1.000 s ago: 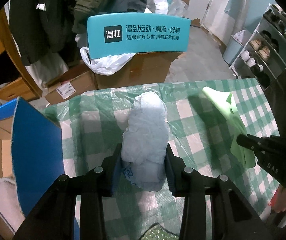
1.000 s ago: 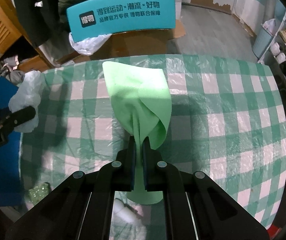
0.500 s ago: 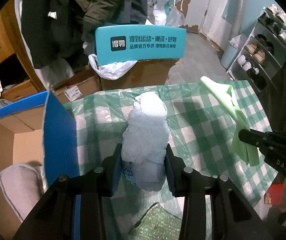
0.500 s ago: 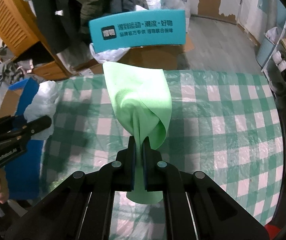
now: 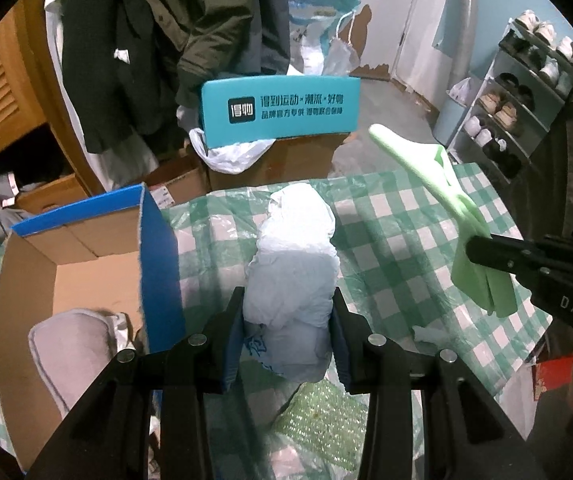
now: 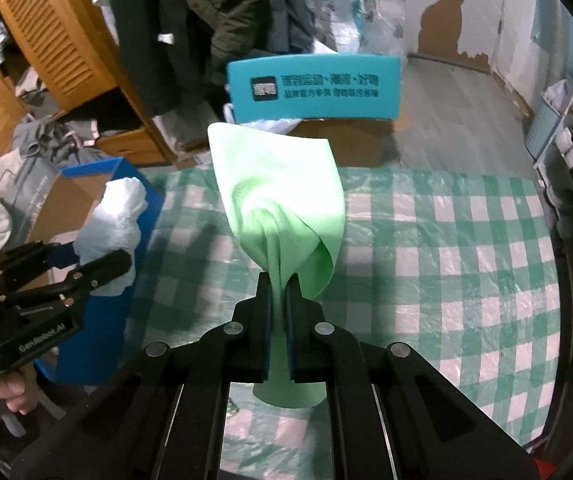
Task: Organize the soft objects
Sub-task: 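Carry the white bundle with the left tool while the right tool carries the green cloth to the box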
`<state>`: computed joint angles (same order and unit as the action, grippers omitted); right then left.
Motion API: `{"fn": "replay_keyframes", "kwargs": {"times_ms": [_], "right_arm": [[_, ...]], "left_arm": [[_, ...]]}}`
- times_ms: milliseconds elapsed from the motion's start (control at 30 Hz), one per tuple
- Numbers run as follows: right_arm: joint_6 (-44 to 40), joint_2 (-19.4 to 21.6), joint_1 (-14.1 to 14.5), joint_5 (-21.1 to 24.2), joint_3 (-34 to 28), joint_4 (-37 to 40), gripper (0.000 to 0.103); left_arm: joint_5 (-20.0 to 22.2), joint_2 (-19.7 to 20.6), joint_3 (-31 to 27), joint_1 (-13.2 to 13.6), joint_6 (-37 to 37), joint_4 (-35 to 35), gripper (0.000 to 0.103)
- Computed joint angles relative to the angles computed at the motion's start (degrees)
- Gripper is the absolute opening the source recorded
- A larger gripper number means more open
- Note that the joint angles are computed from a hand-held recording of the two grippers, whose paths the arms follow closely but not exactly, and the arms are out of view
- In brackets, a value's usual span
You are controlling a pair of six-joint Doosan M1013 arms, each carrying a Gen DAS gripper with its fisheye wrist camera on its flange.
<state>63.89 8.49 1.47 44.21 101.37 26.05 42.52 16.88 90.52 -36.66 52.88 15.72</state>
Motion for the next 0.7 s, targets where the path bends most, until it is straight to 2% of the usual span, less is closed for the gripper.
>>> {"fn": "replay_keyframes", "kwargs": {"times_ms": [700], "right_arm": [[-6.6,-2.4,4.8,2.6,-0.6,6.0,0.005]], "left_arm": [[-1.5,-6.5,5.9,0.4,-5.9,4.7,0.039]]}}
